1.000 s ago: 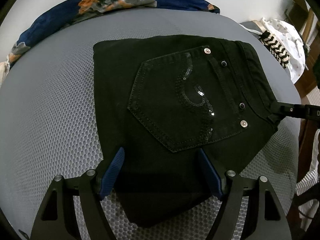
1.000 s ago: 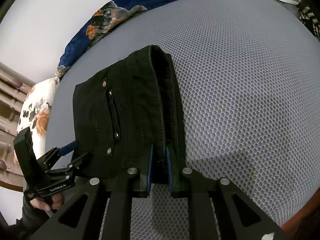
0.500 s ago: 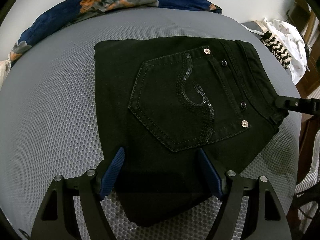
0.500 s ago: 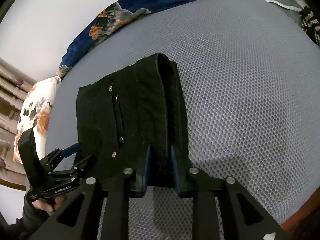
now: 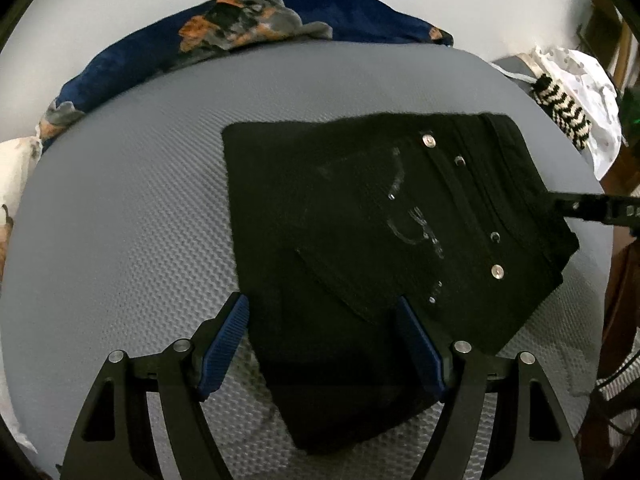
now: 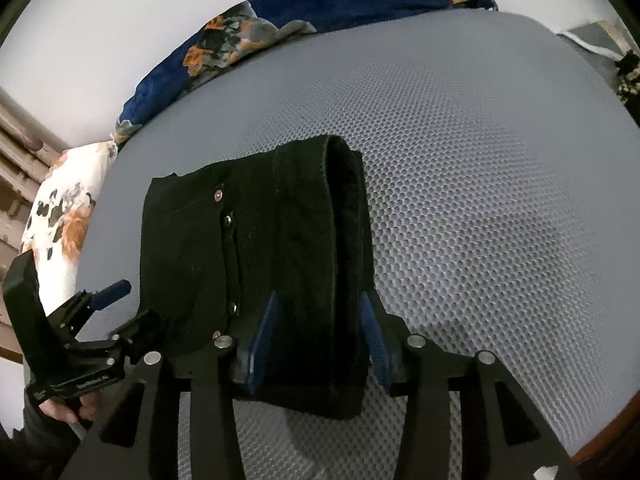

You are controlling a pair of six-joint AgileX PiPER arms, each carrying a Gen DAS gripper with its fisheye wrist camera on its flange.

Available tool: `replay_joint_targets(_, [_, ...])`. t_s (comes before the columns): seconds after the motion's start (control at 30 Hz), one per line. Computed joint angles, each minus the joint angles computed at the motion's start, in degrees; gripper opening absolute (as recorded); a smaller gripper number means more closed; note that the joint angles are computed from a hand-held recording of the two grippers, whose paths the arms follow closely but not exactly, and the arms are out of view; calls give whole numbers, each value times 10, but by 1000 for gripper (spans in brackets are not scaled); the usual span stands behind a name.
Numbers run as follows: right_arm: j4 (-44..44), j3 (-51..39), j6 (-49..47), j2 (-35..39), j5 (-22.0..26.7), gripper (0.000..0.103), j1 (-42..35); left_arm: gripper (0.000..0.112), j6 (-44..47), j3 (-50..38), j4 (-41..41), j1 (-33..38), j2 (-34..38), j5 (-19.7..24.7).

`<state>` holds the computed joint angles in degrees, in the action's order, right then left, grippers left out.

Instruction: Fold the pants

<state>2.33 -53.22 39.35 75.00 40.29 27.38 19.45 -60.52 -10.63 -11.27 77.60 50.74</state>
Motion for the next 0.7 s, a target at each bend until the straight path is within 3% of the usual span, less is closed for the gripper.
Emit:
replay_joint_targets(0.4, [212, 50, -241, 21, -60, 51, -93, 76, 81, -47, -89, 120, 54, 46])
replay_joint_targets(0.7, [460, 95, -522, 33, -30, 52, -195, 76, 160, -81, -230, 221, 130, 146])
